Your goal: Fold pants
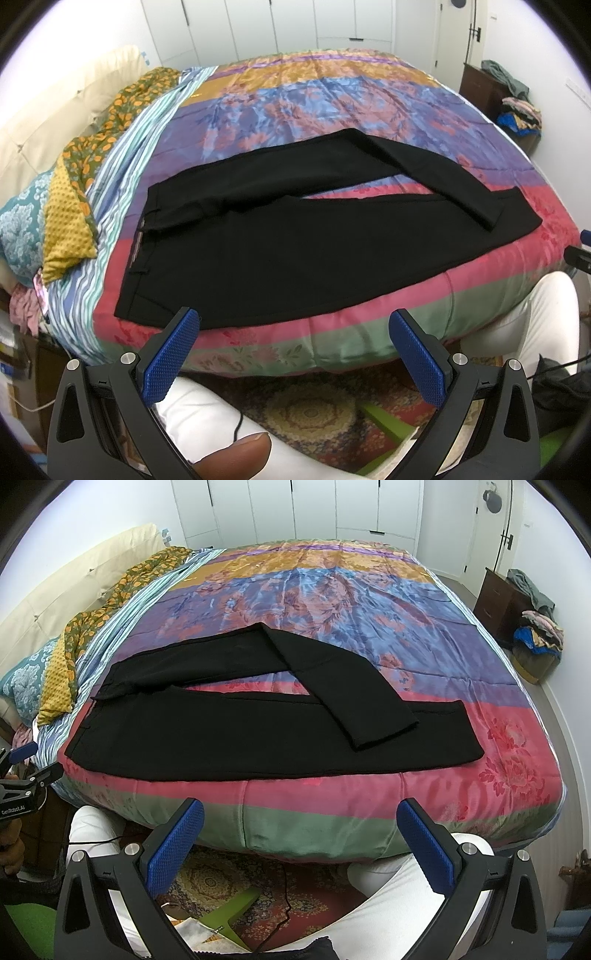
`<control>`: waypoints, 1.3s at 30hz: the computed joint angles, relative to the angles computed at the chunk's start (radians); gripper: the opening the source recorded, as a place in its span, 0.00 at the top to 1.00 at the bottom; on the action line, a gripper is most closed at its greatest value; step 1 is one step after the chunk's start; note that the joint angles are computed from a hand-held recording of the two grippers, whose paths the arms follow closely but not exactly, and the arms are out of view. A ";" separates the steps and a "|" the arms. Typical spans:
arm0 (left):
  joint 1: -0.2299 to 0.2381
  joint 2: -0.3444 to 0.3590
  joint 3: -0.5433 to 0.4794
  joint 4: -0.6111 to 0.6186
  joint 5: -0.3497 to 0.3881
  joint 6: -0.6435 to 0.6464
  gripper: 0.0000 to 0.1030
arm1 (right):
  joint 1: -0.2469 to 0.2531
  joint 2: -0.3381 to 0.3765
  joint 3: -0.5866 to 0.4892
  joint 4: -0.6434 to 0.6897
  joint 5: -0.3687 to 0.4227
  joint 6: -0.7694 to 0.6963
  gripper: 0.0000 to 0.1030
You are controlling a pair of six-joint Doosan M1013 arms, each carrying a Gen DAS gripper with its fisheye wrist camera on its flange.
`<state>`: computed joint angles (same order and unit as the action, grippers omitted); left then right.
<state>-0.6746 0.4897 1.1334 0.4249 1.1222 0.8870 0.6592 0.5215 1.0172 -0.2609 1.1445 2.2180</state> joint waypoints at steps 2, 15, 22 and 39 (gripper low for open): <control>0.000 0.001 -0.002 0.002 0.004 -0.001 0.00 | -0.001 -0.002 0.004 0.000 -0.003 0.000 0.00; 0.023 -0.008 0.015 -0.007 -0.038 -0.100 0.00 | 0.001 -0.025 0.050 -0.103 -0.001 0.092 0.00; 0.027 -0.004 0.011 0.064 -0.058 -0.207 0.00 | -0.017 -0.055 0.111 -0.152 -0.042 0.207 0.00; 0.019 0.088 -0.091 0.081 -0.013 -0.035 0.00 | -0.053 0.136 0.028 -0.278 -0.169 -0.026 0.00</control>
<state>-0.6552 0.5778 1.0424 0.5056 1.1088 0.8516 0.6064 0.6575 1.0448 -0.5386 0.9755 2.1924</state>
